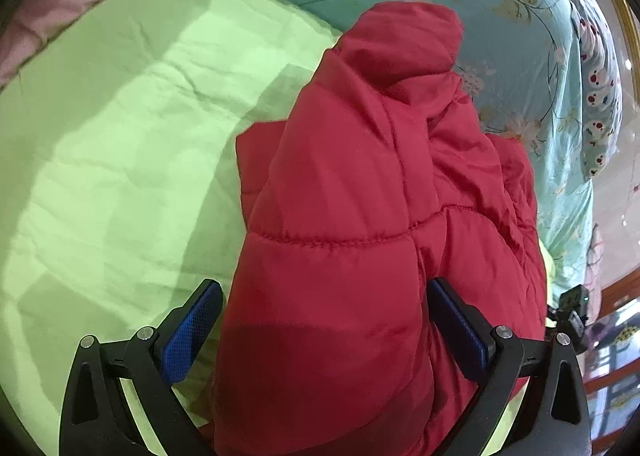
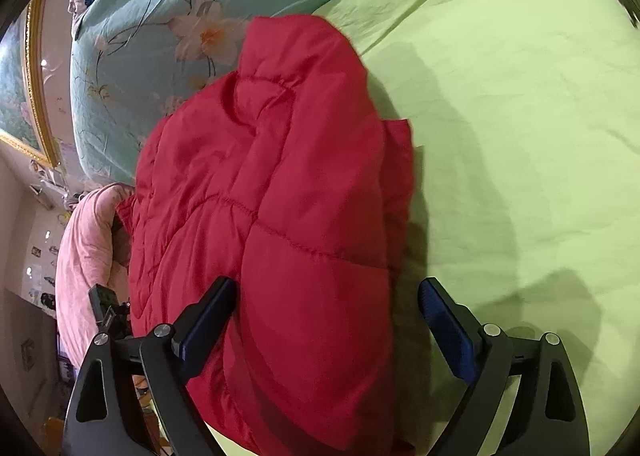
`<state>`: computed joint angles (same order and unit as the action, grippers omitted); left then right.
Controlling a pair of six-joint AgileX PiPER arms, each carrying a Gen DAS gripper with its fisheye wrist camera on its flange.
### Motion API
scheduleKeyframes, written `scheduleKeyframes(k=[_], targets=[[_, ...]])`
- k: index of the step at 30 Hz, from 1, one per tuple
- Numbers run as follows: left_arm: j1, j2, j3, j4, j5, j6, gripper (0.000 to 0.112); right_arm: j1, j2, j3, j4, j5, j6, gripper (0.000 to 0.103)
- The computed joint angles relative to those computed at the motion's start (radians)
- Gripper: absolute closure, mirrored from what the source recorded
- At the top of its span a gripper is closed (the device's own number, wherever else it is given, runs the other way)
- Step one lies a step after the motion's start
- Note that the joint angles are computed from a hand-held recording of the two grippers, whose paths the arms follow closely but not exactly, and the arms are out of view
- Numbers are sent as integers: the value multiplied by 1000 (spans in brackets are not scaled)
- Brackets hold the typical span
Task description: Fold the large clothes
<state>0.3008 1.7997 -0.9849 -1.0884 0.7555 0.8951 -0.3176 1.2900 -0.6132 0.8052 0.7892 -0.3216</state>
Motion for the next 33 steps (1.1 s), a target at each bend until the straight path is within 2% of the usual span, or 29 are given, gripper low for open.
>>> scheduleKeyframes(k=[5, 6, 10, 14, 15, 16, 17, 19, 22, 28, 30, 33], targets=[[60, 132, -56, -83, 140, 37, 10, 50, 45, -14, 43, -7, -26, 6], [64, 147, -58, -101, 148, 58, 10, 59, 61, -18, 55, -9, -34, 4], [40, 159, -48, -145, 126, 122, 10, 85, 107, -23, 110, -24, -65, 3], [-26, 114, -29, -144, 67, 144, 22, 108, 143, -40, 108, -27, -70, 5], [-25, 113, -28, -153, 72, 155, 30, 110, 144, -40, 106, -25, -71, 10], [-23, 109, -24, -159, 73, 160, 37, 100, 146, -41, 112, -12, -85, 19], [-23, 100, -17, -164, 71, 167, 40, 105, 149, -41, 125, -12, -88, 24], [-30, 73, 5, -174, 55, 184, 51, 82, 139, -28, 150, 9, -125, 44], [-54, 13, 32, -168, 17, 175, 60, 67, 97, -17, 168, 35, -130, 61], [-134, -90, 98, -201, -24, 183, 67, 64, -28, -27, 79, 88, -15, 69], [-168, -124, 125, -215, -25, 186, 68, 36, -95, -35, 38, 134, 24, 70], [-247, -194, 189, -249, -40, 197, 69, -54, -208, -52, -40, 255, 64, 70]])
